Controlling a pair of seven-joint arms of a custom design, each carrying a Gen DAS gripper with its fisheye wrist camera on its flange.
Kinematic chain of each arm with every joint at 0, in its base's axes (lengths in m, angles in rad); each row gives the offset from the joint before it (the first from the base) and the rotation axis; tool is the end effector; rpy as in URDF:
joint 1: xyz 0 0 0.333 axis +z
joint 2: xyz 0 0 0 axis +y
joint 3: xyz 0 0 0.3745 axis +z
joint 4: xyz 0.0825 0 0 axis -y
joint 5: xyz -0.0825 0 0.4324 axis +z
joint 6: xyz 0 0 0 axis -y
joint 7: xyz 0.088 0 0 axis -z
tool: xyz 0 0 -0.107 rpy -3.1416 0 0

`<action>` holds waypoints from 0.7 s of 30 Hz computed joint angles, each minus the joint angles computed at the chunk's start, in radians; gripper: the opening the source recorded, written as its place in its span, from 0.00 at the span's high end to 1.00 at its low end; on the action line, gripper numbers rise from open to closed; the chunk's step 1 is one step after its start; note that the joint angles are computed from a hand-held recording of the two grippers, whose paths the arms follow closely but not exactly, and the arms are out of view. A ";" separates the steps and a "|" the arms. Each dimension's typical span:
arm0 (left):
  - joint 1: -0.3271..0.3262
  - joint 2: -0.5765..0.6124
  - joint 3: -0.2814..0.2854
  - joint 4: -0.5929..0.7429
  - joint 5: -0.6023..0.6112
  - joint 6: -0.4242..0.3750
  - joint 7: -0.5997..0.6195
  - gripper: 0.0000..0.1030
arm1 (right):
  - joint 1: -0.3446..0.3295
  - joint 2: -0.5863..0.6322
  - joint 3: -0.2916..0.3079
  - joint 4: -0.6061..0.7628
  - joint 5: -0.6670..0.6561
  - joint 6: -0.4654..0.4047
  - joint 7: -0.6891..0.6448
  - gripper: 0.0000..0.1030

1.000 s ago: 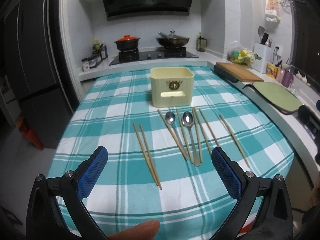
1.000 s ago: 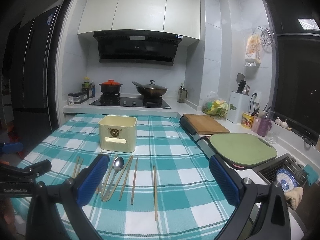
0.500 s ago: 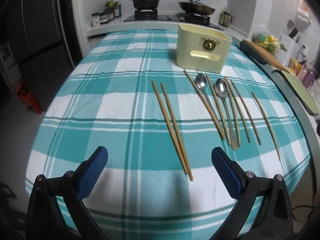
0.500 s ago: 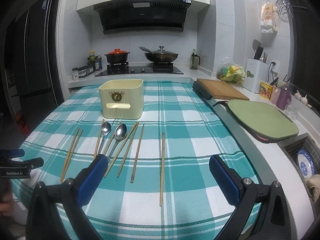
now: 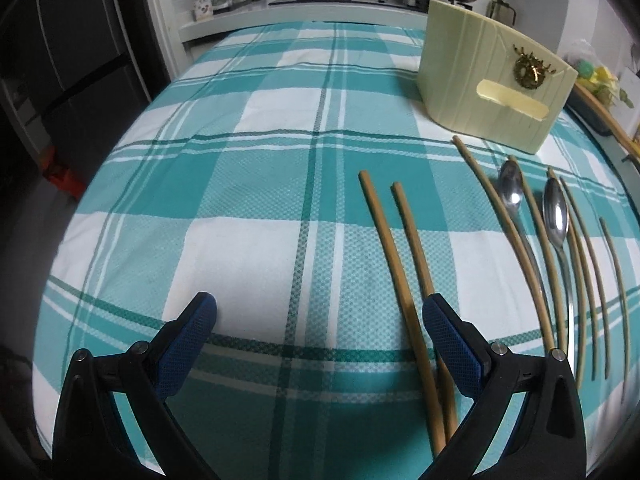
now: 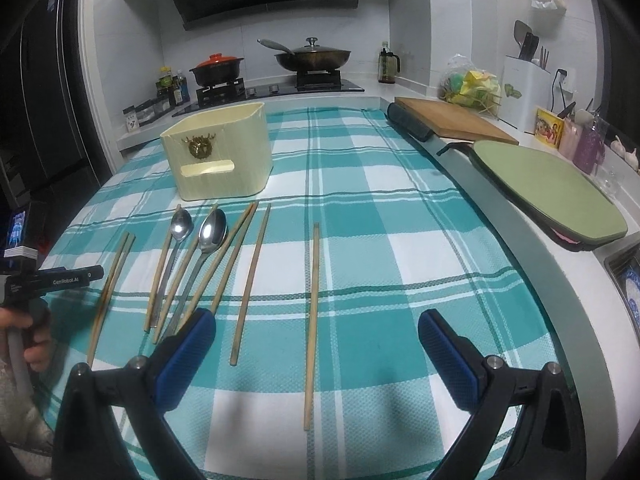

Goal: Organize utensils
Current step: 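Lower the right tool onto a single wooden chopstick and close on it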

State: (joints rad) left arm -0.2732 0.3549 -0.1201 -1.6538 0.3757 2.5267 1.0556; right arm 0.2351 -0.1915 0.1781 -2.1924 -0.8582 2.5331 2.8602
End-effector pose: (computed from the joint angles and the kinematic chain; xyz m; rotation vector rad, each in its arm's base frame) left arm 0.7079 -0.2842 0.4986 -1.7881 1.9962 -0.5600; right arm 0.5130 0.2404 0.5579 -1.4963 1.9796 -0.8637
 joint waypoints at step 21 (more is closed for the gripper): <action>0.052 0.158 -0.061 0.275 -0.223 -0.253 0.394 0.11 | 0.008 0.272 -0.131 0.227 0.745 -0.057 -0.813 0.49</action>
